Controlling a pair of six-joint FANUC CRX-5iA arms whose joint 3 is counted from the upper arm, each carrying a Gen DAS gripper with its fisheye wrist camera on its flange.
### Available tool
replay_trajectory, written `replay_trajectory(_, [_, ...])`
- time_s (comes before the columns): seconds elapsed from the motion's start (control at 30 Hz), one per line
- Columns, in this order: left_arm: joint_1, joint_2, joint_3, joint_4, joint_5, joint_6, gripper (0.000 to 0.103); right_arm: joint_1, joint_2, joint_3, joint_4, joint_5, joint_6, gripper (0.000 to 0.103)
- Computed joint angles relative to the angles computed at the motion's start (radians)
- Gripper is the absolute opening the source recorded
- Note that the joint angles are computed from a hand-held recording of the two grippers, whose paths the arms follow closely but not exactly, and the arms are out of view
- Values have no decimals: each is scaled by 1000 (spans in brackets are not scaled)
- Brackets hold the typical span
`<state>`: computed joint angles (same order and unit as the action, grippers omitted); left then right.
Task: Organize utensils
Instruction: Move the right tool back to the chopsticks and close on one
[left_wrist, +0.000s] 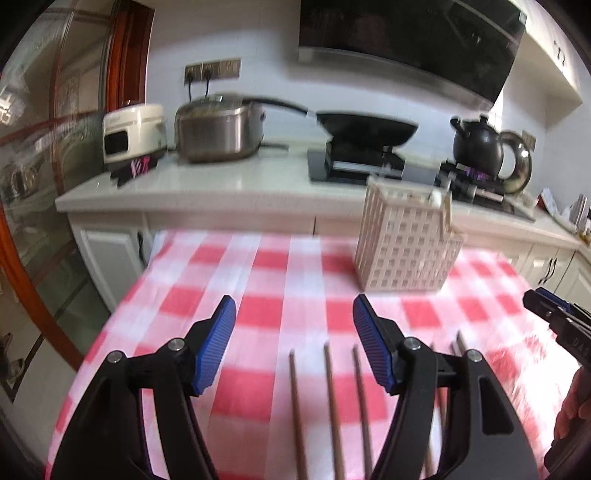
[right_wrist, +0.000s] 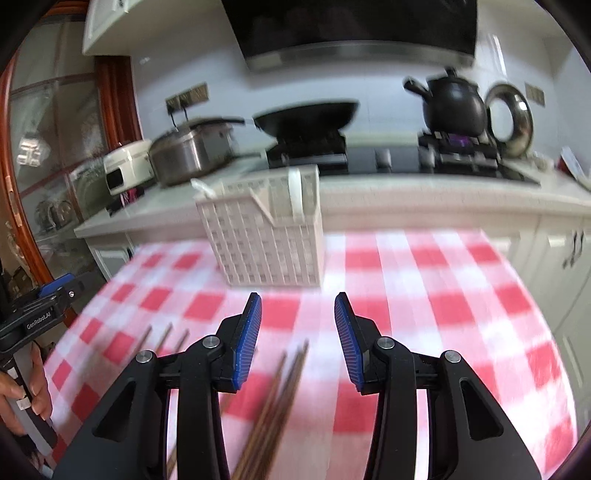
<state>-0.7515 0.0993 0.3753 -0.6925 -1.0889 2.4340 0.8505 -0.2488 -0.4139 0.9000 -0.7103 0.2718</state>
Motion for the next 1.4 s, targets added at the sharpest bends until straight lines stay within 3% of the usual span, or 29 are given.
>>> replay_trajectory(0.37, [42, 12, -68, 132, -86, -65, 64, 57, 9, 2, -185, -115, 40, 41])
replay_trajectory(0.53, [70, 30, -80, 189, -79, -117, 63, 68, 20, 12, -236, -133, 83, 40])
replay_trajectory(0.8, [104, 60, -83, 265, -60, -165, 44, 61, 32, 22, -285, -134, 116, 40])
replay_trajectory(1.4, [98, 76, -66, 261, -77, -179, 37, 59, 114, 117, -354, -230, 203, 33])
